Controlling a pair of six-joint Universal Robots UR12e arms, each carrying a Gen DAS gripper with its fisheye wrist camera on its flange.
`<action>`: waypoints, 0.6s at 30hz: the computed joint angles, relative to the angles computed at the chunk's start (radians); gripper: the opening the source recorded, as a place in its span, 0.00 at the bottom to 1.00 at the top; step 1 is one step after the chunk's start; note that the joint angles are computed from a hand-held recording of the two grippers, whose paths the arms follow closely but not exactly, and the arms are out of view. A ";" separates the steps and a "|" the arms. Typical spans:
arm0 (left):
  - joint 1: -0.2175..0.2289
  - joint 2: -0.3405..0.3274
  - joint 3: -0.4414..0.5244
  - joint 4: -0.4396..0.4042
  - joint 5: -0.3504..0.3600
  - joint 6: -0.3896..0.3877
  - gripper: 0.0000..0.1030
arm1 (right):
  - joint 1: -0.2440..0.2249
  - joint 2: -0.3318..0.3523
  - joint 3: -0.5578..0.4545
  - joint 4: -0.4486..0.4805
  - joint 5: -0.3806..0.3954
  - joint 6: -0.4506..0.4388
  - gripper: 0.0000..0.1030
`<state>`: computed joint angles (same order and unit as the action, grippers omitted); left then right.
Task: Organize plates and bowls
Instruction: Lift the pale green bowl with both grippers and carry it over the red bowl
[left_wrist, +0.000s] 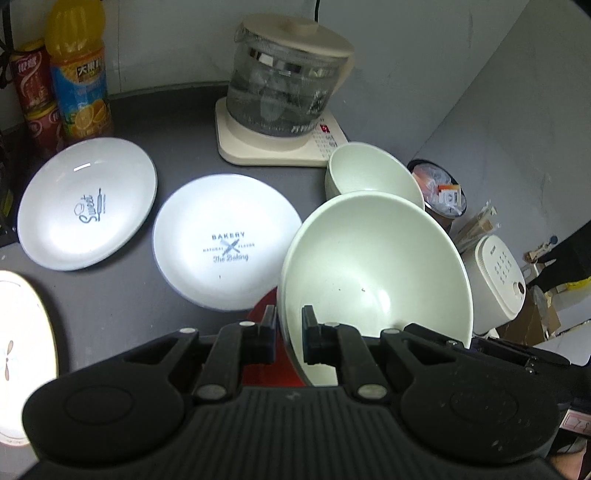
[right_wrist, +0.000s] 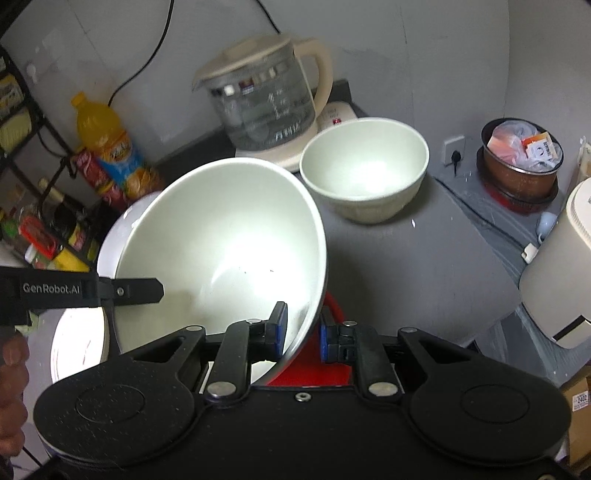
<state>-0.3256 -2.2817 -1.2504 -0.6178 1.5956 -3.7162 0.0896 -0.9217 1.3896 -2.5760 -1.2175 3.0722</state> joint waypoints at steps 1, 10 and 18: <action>0.000 0.000 0.001 -0.007 -0.006 -0.001 0.10 | 0.000 -0.001 -0.002 0.017 -0.001 -0.003 0.17; 0.006 -0.010 0.012 -0.113 -0.049 -0.012 0.12 | 0.009 0.001 -0.018 0.129 -0.035 -0.030 0.20; 0.011 -0.025 0.025 -0.172 -0.066 -0.003 0.12 | 0.016 0.017 -0.039 0.171 -0.045 -0.018 0.25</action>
